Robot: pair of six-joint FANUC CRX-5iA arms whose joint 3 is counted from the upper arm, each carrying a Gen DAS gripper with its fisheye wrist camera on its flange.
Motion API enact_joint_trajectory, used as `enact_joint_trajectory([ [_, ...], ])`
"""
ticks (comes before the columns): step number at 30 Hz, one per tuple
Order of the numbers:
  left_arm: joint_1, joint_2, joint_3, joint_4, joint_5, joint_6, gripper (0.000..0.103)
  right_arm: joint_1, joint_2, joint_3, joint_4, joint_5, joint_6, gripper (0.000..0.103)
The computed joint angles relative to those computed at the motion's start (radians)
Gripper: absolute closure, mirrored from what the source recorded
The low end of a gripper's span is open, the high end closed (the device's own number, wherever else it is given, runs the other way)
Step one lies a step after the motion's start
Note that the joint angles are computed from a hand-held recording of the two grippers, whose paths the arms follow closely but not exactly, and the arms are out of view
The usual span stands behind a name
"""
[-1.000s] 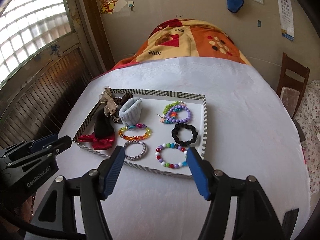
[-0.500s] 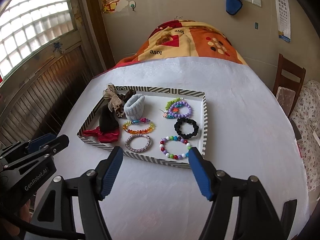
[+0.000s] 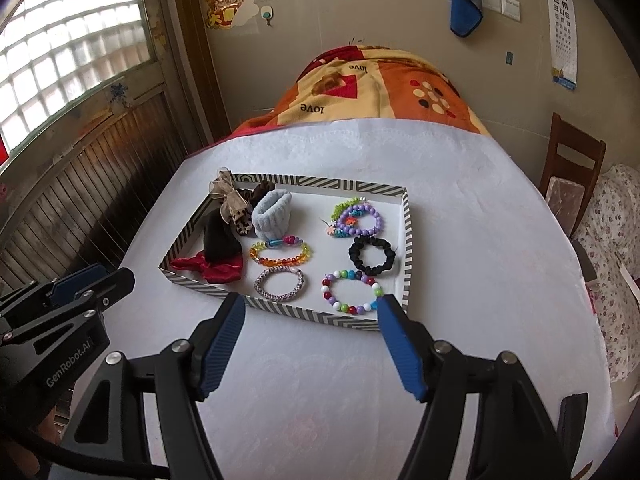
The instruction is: Organize jewelry
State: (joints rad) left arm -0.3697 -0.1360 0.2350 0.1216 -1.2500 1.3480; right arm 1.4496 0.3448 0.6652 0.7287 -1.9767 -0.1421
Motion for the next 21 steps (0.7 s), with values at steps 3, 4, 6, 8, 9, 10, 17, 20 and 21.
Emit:
enact_joint_trajectory([
  [3, -0.001, -0.004, 0.0, 0.0, 0.002, 0.001, 0.091, 0.001, 0.004, 0.01, 0.005, -0.006, 0.003, 0.031],
  [4, -0.002, -0.004, 0.0, 0.001, 0.001, 0.001, 0.091, 0.001, 0.005, 0.011, 0.007, -0.008, 0.004, 0.03],
  [6, -0.002, -0.005, 0.0, 0.001, -0.001, 0.002, 0.091, 0.001, 0.003, 0.01, 0.007, -0.008, 0.004, 0.03],
  [8, -0.004, -0.005, 0.002, -0.003, -0.004, 0.008, 0.091, 0.002, 0.003, 0.01, 0.006, -0.007, 0.003, 0.03],
  [9, -0.005, -0.005, 0.002, -0.003, -0.004, 0.01, 0.091, 0.003, 0.003, 0.011, 0.006, -0.007, 0.004, 0.03],
  [10, -0.006, -0.004, 0.002, -0.005, -0.004, 0.014, 0.091, 0.003, 0.003, 0.011, 0.006, -0.008, 0.006, 0.03],
  [17, -0.017, -0.002, 0.006, -0.012, -0.003, 0.021, 0.091, 0.007, -0.014, -0.013, -0.004, 0.0, -0.007, 0.03],
  [20, -0.026, 0.001, 0.01, -0.021, -0.005, 0.029, 0.091, 0.007, -0.021, -0.024, -0.006, 0.004, -0.011, 0.03],
  [21, -0.028, 0.002, 0.011, -0.023, -0.006, 0.031, 0.091, 0.007, -0.02, -0.023, -0.006, 0.003, -0.011, 0.03],
])
